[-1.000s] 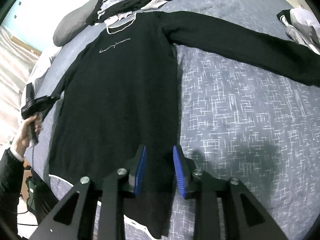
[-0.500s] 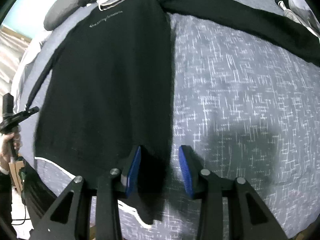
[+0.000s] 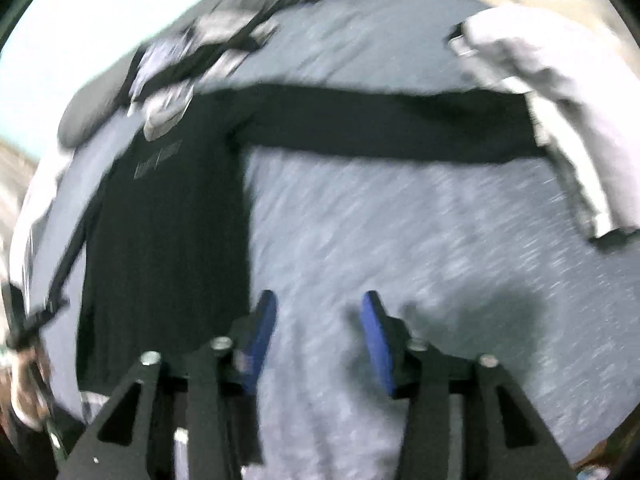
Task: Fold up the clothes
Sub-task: 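Move the right tool to the sleeve cuff and grasp it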
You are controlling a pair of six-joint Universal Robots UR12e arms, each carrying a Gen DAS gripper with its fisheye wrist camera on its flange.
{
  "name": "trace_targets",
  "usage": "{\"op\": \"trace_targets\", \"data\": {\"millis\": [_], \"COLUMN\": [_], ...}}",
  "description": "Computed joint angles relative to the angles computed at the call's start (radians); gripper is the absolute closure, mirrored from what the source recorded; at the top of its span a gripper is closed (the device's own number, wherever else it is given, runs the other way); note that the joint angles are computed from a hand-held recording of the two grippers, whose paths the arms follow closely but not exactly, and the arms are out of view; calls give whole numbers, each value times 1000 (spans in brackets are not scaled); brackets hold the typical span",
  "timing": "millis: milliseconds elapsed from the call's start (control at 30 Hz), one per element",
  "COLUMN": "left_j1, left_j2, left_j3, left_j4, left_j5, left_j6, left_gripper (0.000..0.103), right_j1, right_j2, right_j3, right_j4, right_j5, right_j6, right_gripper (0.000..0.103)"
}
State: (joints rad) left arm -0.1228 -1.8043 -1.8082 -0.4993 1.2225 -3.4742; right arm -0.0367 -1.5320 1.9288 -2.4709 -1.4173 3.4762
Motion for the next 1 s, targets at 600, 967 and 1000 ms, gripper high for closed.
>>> {"op": "trace_targets", "data": {"millis": [600, 967, 1000], "left_j1": [-55, -49, -48], "left_j2": [-54, -45, -45], "left_j3": [6, -19, -20], "left_j4": [127, 180, 181], "left_j5": [68, 105, 106], "left_j6": [-26, -42, -45], "left_gripper": [39, 39, 39], "right_j1": [-102, -109, -109], "right_j2": [71, 113, 116], "right_j3": [5, 17, 18], "right_j4": [-176, -286, -296], "right_j5": [-175, -230, -232], "right_j6": [209, 300, 302], "right_gripper": [36, 40, 53]}}
